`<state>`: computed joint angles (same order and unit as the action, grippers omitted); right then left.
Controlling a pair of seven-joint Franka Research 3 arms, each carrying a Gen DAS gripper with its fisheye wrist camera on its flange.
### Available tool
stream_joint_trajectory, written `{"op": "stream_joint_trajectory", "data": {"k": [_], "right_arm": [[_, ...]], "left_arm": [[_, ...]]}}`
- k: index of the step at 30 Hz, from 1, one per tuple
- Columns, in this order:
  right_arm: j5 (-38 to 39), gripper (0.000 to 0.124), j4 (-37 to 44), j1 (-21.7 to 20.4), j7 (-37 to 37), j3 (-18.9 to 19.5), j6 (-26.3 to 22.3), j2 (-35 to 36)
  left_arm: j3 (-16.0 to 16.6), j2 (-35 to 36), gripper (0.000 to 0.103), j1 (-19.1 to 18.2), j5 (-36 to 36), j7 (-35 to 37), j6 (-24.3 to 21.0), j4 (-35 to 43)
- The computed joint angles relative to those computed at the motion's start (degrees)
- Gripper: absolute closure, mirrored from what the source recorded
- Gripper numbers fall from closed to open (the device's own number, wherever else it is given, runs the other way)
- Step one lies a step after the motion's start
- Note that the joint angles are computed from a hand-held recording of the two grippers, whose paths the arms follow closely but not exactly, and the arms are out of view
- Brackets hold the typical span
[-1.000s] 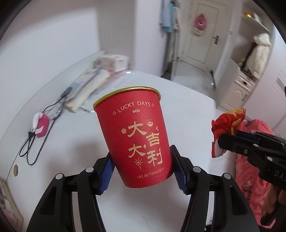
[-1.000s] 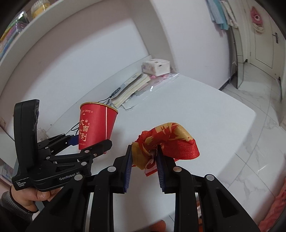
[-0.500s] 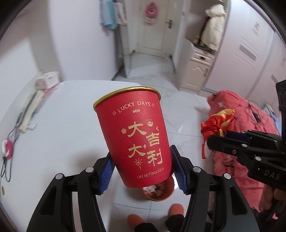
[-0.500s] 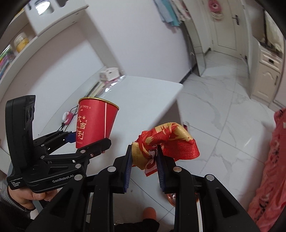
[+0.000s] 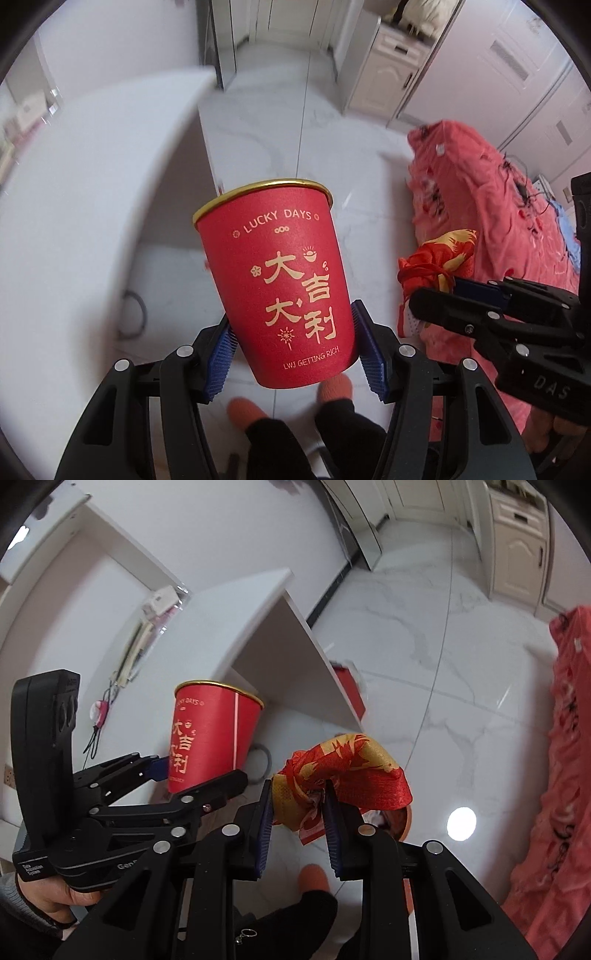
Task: Collect trash
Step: 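Carry the cup and wrapper over the orange bucket with both tools, then open both tools to drop cup and wrapper into the bucket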
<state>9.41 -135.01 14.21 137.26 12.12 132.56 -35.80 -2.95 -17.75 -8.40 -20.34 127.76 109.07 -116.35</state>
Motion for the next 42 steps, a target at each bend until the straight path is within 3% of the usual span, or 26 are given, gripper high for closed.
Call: {"op": "stream_joint_trajectory", "data": {"k": [16, 22, 32, 34, 42], "right_arm": [[8.93, 0.098, -14.50, 3.30, -3.55, -3.93, 15.88, 10.81], [12.73, 0.098, -17.26, 5.02, -7.49, -5.60, 19.57, 15.04], [17.05, 0.098, -19.69, 6.25, -12.25, -6.49, 22.17, 17.73], [17.59, 0.098, -19.55, 6.46, -13.14, -6.64, 21.81, 17.80], [19.63, 0.094, -18.27, 6.84, -15.38, -6.71, 22.54, 19.93]], "left_arm": [[-4.73, 11.07, 0.042, -0.76, 7.01, -4.80, 7.85, -7.15], [-6.35, 15.66, 0.042, -0.66, 8.69, -6.32, 9.27, -8.90], [-8.14, 20.71, 0.039, -0.45, 11.86, -5.50, 9.58, -9.21], [-8.16, 20.67, 0.027, -0.29, 12.57, -5.47, 9.84, -9.33], [-7.64, 19.29, 0.027, 0.38, 14.58, -4.85, 13.44, -11.21]]}}
